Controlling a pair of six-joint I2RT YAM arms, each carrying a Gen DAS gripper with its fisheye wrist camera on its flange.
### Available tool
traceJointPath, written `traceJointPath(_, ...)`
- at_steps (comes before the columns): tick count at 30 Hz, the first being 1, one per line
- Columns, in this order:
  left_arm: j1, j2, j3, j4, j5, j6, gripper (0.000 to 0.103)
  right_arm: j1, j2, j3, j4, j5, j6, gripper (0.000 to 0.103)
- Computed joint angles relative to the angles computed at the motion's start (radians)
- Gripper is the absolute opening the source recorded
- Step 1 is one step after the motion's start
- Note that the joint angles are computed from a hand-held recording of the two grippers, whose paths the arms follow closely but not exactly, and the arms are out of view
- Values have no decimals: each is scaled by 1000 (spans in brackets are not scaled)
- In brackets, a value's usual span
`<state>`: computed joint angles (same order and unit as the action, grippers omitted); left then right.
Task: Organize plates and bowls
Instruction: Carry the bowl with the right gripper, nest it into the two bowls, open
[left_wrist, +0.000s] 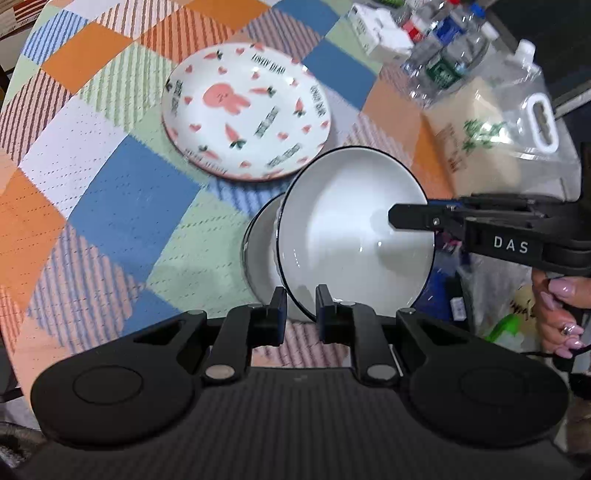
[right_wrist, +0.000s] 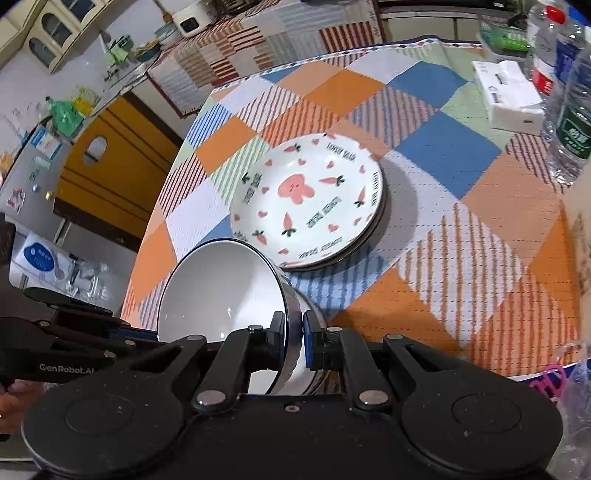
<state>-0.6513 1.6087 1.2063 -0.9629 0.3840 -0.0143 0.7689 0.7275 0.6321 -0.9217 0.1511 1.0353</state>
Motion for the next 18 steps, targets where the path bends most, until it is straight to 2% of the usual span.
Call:
traceJointPath(8,-16,31,-69,71,-55,8,14,99,143,-10,69,65,36,14)
traceJointPath(18,-60,61,-105,138,-105,5,17,274,339,57,22,231,6,13)
